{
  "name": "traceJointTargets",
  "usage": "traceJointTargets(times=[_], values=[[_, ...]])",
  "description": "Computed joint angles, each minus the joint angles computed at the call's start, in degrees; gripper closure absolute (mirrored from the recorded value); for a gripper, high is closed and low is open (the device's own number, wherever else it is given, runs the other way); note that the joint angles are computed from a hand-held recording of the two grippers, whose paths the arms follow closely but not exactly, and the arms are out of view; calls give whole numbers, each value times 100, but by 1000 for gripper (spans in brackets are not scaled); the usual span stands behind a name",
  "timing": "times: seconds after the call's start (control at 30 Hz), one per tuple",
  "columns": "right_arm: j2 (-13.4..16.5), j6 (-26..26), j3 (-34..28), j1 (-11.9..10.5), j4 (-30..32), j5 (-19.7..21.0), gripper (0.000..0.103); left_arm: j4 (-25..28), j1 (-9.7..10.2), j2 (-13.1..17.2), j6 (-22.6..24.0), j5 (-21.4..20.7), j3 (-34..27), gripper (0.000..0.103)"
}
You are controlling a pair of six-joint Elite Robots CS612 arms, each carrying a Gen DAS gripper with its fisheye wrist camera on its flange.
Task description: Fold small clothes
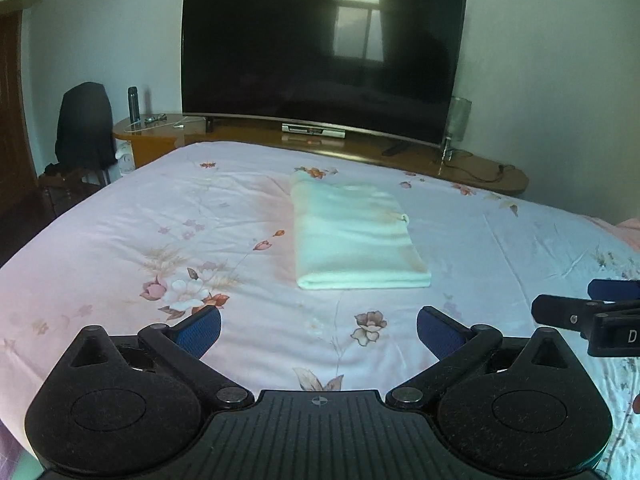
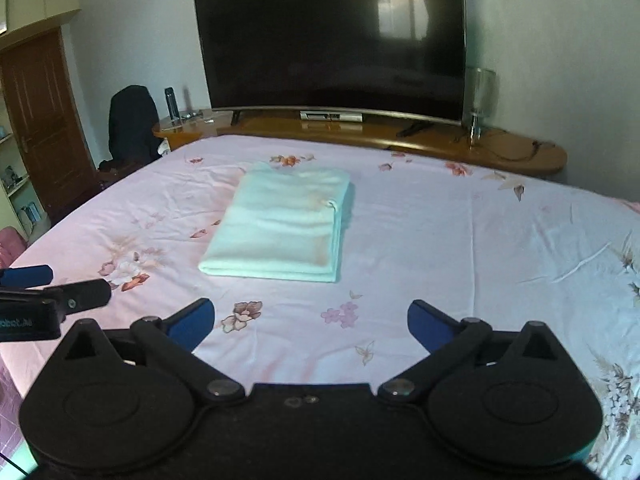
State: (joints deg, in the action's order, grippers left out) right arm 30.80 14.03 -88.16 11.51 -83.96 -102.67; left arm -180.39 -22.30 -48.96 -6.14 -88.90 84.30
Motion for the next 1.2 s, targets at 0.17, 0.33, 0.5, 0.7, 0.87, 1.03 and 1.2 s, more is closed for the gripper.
traceJointTargets(times=[0.17,0.33,0.5,0.7,0.87,1.03,1.2], values=[[23,-41,-121,72,64,-144,0,-248,-16,-92,-62,67,183,0],[61,-25,-207,106,-8,-202,0,-361,-29,-167,-61,143,295,0],[80,14,-254,133,-81,-234,0,-444,-47,-200,24,155,331,0],[67,64,-235,149,-109,-268,0,-444,-53,-199,22,133,302,0],[37,46,-194,149,-164,-267,0,-440,-58,-199,40,117,289,0],[10,34,-142,148,-199,-267,0,-436,-58,-201,20,127,274,0],[-1,34,-117,150,-208,-290,0,-440,-57,-204,29,137,268,0]])
